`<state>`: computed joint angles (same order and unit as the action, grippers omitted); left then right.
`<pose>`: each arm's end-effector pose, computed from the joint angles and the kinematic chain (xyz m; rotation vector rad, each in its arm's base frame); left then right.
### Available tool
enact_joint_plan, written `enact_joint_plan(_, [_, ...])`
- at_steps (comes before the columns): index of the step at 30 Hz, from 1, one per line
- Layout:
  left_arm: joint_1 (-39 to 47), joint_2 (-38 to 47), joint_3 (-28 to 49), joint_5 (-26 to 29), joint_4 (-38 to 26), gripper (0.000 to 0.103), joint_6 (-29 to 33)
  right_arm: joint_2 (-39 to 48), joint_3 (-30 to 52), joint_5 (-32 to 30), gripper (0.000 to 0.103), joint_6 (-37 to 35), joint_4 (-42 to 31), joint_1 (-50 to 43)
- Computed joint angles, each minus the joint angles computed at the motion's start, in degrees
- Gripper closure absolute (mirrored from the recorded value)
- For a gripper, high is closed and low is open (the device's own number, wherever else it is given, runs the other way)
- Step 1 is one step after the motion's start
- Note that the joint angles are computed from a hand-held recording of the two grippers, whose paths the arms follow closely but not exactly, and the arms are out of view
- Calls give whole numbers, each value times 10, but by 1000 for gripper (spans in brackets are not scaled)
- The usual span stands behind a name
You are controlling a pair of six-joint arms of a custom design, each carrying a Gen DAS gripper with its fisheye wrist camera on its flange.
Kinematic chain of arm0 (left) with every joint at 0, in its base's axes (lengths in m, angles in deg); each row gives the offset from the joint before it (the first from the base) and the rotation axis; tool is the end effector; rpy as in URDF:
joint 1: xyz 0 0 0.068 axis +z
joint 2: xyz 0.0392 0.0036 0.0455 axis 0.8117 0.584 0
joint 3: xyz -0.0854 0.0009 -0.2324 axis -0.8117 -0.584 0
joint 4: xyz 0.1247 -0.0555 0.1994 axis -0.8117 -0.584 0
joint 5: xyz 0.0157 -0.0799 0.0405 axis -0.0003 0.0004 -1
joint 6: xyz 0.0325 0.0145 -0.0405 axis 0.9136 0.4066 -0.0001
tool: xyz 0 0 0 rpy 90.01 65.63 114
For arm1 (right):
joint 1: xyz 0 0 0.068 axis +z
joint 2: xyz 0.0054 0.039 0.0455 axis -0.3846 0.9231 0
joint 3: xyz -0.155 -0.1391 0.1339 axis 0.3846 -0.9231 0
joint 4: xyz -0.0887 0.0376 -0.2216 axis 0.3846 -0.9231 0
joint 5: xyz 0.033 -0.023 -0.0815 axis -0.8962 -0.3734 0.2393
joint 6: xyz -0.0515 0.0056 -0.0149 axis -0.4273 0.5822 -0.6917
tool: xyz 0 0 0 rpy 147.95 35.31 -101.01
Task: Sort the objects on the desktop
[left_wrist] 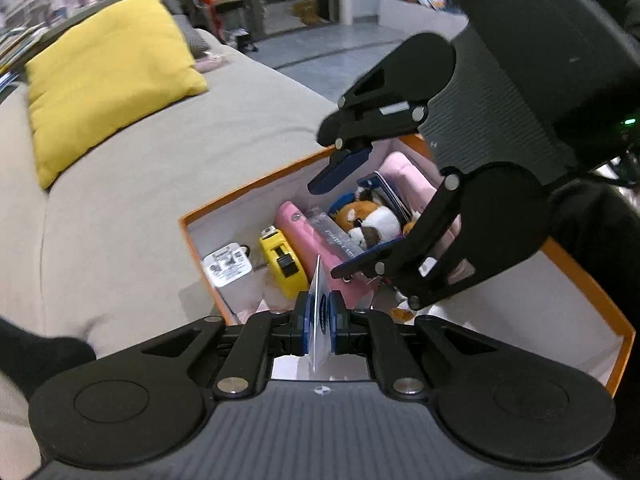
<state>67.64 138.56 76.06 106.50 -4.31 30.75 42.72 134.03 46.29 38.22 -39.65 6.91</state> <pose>0.1760 0.0246 0.2119 1.0217 2.3155 -0.2344 0.2238 0.1256 0.1964 -1.3014 2.1140 -0.0725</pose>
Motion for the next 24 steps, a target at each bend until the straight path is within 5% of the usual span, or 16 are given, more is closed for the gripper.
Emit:
enact_joint_plan(12, [-84,11,-14,-58,50,91,108,-29,-32,11,44,16,4,-6])
enact_joint_plan(17, [-110,27,-15,-85,91,71,109,-37,-40,16,44,22,3,-2])
enact_joint_plan(24, [-84,37,0,-72,63,68,130,-40,-45,16,44,25,5,-1])
